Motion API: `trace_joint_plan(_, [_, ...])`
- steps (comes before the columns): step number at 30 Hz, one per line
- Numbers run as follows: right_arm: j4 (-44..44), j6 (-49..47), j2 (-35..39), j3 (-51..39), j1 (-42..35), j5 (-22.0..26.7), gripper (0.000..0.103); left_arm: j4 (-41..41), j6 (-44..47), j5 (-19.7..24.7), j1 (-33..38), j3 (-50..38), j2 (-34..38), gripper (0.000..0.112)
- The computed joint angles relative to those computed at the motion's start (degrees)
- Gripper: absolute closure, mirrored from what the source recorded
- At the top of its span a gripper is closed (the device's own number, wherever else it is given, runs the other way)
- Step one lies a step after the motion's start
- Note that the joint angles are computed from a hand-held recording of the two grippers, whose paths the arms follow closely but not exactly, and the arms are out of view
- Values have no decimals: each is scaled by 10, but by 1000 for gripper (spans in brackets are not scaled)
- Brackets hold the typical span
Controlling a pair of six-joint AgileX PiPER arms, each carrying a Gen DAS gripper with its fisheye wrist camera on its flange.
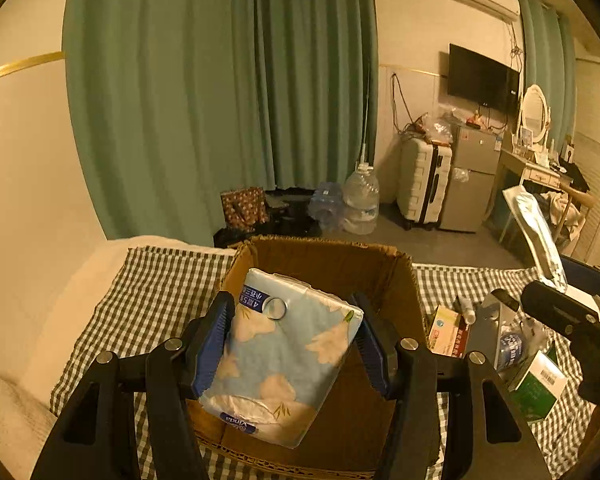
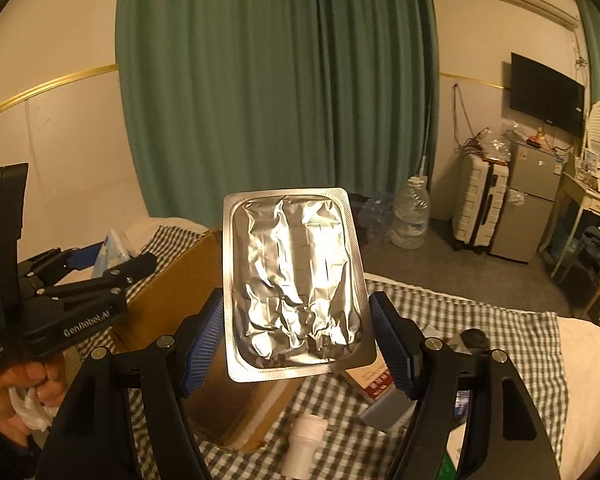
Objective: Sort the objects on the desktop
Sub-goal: 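Carry the tissue pack and foil tray over the cardboard box with both tools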
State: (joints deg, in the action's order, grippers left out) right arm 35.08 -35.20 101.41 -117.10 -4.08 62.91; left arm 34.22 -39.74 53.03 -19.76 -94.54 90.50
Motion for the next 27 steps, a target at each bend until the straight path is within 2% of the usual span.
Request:
trace_joint_plan(14, [-58,44,72,-49,74,2,33,-71,44,14,50,-31,71,52])
trace_joint_plan(27, [-112,90,184,-179,113,60,32,-125,57,37,73,-54,119,52])
